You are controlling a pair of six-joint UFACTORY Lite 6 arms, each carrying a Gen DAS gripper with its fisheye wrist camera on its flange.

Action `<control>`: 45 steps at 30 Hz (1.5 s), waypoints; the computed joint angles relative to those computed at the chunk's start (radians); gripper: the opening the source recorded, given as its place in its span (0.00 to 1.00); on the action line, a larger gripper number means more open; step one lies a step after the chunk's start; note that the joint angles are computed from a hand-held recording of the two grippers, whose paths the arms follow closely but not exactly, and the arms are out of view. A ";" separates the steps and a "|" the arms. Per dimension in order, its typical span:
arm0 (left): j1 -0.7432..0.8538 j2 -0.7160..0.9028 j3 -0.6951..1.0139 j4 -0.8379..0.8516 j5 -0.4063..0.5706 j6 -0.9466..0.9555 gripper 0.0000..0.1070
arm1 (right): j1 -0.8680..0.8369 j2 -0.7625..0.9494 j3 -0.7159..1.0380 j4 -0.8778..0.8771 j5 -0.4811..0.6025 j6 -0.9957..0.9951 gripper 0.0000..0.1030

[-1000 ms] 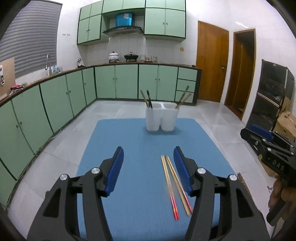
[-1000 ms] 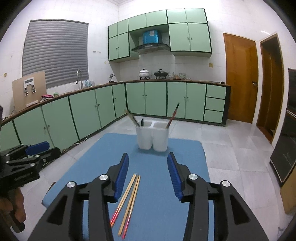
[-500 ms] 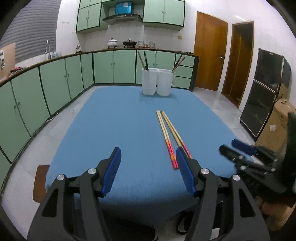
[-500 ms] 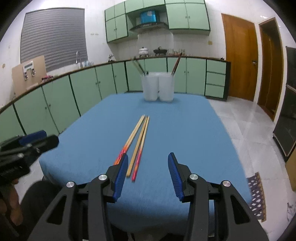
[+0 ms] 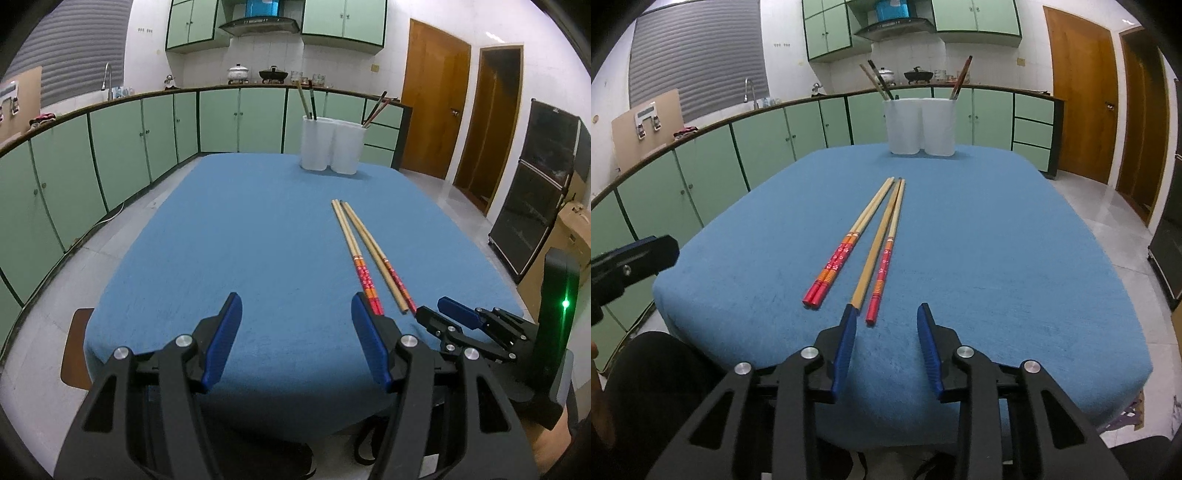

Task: Organize utensils
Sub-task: 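Grasp a red-patterned chopstick with the right tool, then grasp the other red-patterned chopstick with the left tool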

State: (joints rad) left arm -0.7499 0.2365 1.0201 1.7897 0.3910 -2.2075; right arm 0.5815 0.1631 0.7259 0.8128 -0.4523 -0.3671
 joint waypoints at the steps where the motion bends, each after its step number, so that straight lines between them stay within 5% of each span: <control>1: 0.004 0.003 0.003 -0.003 -0.004 0.004 0.56 | -0.001 0.015 0.010 0.004 -0.002 -0.005 0.33; 6: 0.012 0.043 0.037 -0.031 -0.022 0.040 0.56 | 0.001 0.058 0.052 0.052 -0.008 -0.059 0.25; 10: 0.010 0.105 0.078 -0.029 -0.054 0.037 0.56 | -0.024 0.061 0.055 0.057 -0.005 -0.073 0.05; 27: -0.047 0.398 0.369 -0.299 -0.074 0.329 0.55 | -0.167 -0.033 -0.049 -0.147 0.037 0.155 0.06; 45: -0.062 0.519 0.545 -0.455 -0.012 0.482 0.56 | -0.199 -0.035 -0.056 -0.244 0.046 0.253 0.06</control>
State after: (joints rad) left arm -0.8122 0.7553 1.5649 1.3346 0.3785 -1.7259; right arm 0.3829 0.1283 0.6696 0.5685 -0.4060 -0.1139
